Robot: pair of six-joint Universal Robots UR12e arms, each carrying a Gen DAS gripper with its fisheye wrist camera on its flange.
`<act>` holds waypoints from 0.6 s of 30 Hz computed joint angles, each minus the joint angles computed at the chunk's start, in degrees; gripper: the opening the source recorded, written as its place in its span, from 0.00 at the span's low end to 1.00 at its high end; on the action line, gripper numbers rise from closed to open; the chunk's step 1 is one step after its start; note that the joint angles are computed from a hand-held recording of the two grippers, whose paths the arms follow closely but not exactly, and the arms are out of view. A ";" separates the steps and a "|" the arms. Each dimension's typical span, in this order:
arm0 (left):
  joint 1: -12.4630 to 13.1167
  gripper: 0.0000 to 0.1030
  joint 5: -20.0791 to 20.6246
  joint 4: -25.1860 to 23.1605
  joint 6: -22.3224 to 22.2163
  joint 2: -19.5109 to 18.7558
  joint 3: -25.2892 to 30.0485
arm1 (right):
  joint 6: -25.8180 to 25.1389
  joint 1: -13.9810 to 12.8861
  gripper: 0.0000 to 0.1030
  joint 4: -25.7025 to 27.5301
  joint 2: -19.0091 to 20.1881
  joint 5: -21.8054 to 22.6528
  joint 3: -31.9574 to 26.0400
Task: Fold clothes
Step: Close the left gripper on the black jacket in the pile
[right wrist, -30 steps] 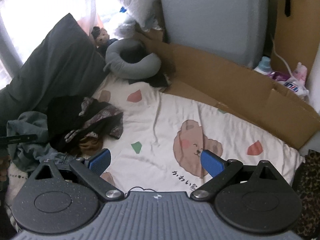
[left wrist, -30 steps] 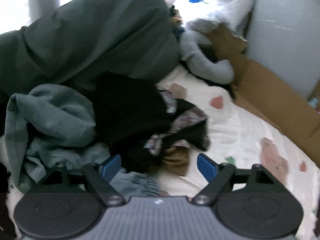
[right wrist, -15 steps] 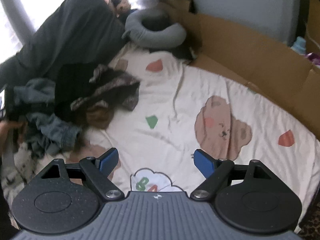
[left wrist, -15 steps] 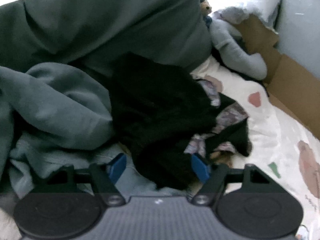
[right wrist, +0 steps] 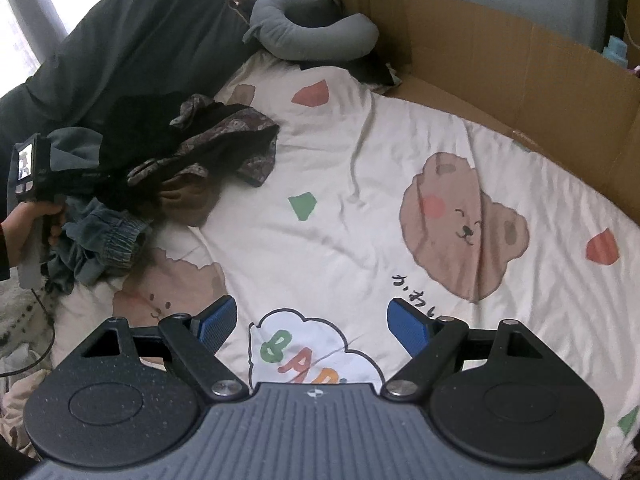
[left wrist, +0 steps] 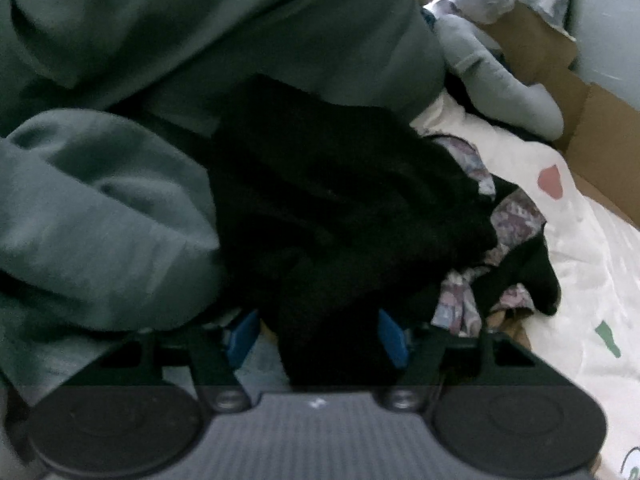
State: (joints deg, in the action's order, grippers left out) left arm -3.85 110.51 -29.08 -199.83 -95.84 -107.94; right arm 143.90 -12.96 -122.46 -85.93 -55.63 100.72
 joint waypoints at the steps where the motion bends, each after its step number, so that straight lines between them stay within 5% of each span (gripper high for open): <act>1: 0.03 0.42 0.08 0.67 -0.38 -0.06 -0.25 | 0.16 0.01 0.85 -0.63 0.09 0.29 0.41; 3: 0.07 0.10 0.33 0.76 -2.27 -0.07 -0.57 | 0.73 0.09 0.85 -1.65 0.35 0.66 1.07; 18: -1.54 0.07 -11.13 3.53 -9.64 3.11 -2.77 | -0.04 0.56 0.85 -1.57 0.86 1.81 3.81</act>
